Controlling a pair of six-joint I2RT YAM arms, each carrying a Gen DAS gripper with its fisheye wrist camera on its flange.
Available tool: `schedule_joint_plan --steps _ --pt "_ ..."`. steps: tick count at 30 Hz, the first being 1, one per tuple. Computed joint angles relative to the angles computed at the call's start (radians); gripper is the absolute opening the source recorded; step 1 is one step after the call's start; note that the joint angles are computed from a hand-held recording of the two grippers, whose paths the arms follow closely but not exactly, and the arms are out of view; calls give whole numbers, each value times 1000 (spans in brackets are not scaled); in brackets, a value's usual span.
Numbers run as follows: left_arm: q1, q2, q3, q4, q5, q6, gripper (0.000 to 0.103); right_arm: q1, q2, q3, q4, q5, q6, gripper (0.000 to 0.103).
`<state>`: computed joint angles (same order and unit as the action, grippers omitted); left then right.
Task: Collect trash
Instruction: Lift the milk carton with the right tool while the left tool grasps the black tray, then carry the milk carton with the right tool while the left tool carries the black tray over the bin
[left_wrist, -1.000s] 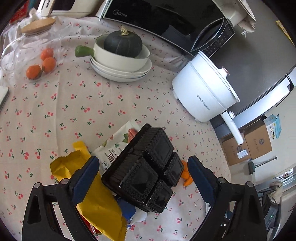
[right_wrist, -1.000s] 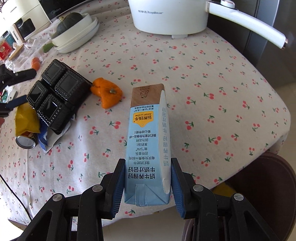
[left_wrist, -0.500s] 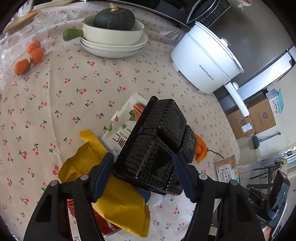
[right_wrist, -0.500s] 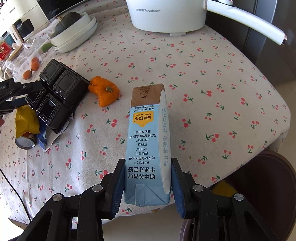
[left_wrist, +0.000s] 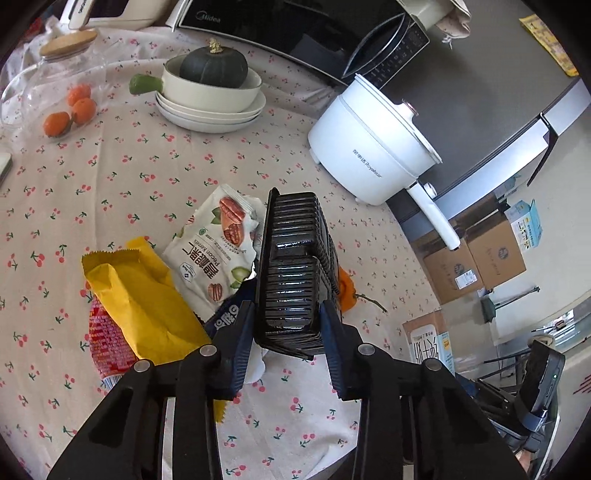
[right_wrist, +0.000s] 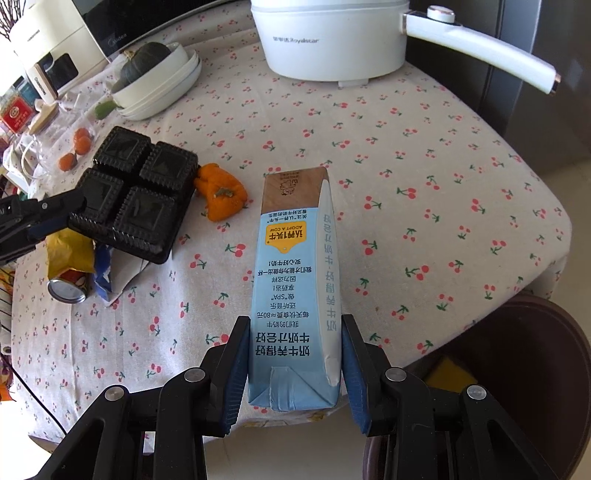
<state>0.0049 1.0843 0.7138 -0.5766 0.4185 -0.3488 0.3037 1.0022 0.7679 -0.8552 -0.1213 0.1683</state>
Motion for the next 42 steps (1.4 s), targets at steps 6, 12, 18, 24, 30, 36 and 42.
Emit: schedule_joint_plan --steps 6,12,18,24,30,36,42 --pt "-137 -166 -52 -27 -127 -107 36 -77 -82 7 -61 -32 -48 41" --pt "-341 -294 -50 -105 -296 -211 36 -181 -176 6 -147 -81 -133 41" --pt "-553 -367 -56 -161 -450 -326 36 -352 -256 5 -241 -150 -281 41" --pt "-840 -362 -50 -172 -603 -478 36 -646 -284 5 -347 -262 -532 41" --pt "-1126 -194 -12 -94 -717 -598 36 -997 -245 2 -443 -355 -856 41" --pt "-1250 38 50 39 -717 -613 36 -1307 -144 -1 -483 -387 -1146 41" --pt "-1292 253 121 164 -681 -581 37 -1493 -50 -13 -452 -365 -1304 41"
